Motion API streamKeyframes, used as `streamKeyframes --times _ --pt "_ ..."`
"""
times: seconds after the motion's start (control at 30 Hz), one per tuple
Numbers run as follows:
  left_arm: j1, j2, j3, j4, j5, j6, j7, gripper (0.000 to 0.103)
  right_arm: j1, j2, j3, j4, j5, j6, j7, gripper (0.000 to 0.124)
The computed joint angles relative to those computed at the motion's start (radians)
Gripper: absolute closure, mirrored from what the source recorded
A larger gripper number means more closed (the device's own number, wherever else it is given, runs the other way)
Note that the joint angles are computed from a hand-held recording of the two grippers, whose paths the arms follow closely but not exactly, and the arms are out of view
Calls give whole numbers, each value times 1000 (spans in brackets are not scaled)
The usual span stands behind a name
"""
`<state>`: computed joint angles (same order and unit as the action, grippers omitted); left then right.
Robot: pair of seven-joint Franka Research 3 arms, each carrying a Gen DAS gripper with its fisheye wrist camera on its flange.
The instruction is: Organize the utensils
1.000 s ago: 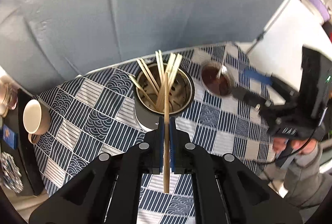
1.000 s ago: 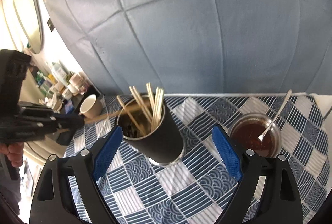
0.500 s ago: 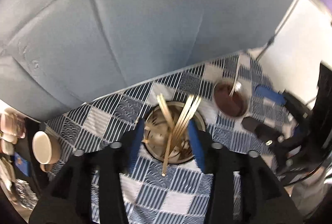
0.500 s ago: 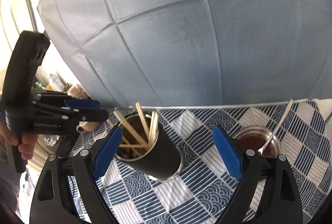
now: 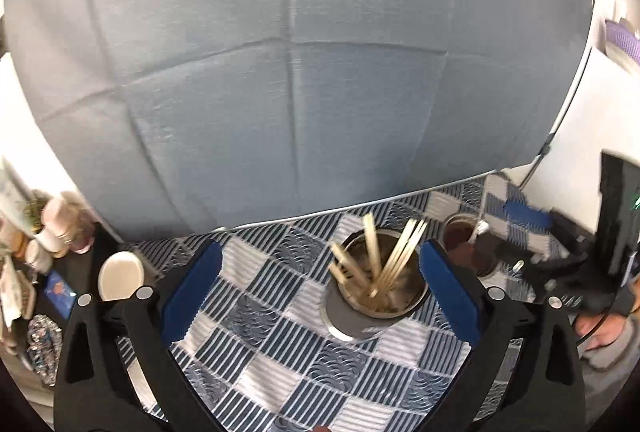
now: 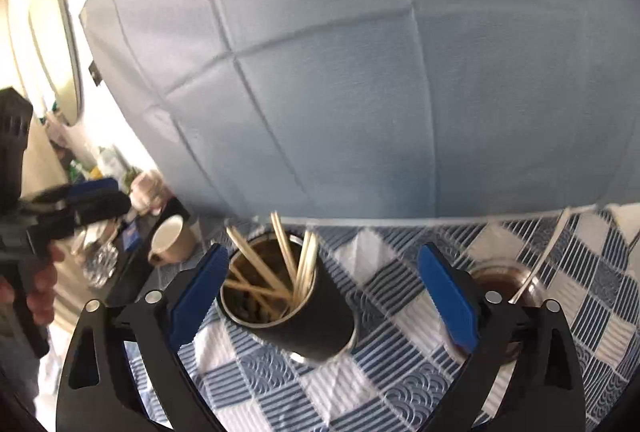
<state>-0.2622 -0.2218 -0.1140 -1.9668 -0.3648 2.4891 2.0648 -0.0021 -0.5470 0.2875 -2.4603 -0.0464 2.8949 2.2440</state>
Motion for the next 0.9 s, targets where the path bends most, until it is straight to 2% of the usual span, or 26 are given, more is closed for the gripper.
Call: streamKeyframes --times 0.07,0.2,0.3,0.43,0.53,0.6,0.7,0.77,0.9 --pt "5 -29 3 -41 3 10 -11 6 3 -14 3 -7 3 -8 7 33" --pt "-2 -74 29 -97 -39 -11 -31 6 -37 -57 47 -6 -32 -84 65 32" --pt "-5 -117 38 -166 -42 57 -31 6 -27 -97 50 -35 -55 -66 70 30" --pt "-20 -168 48 -246 -1 120 -31 6 -23 -155 73 -44 -77 -115 80 29" --pt "-46 -214 72 -303 -9 158 -51 6 -98 -241 162 -55 -135 -169 165 29" --pt "-77 -257 95 -353 -25 186 -34 6 -117 -277 192 -53 -159 -214 208 29" --pt "-92 -318 96 -422 13 226 -38 6 -76 -306 177 -66 -162 -263 225 29" --pt "-90 -357 91 -455 49 215 -80 6 -63 -328 177 -73 -167 -307 247 29" --pt "-121 -412 120 -506 69 181 -121 6 -12 -355 164 -95 -165 -355 263 29"
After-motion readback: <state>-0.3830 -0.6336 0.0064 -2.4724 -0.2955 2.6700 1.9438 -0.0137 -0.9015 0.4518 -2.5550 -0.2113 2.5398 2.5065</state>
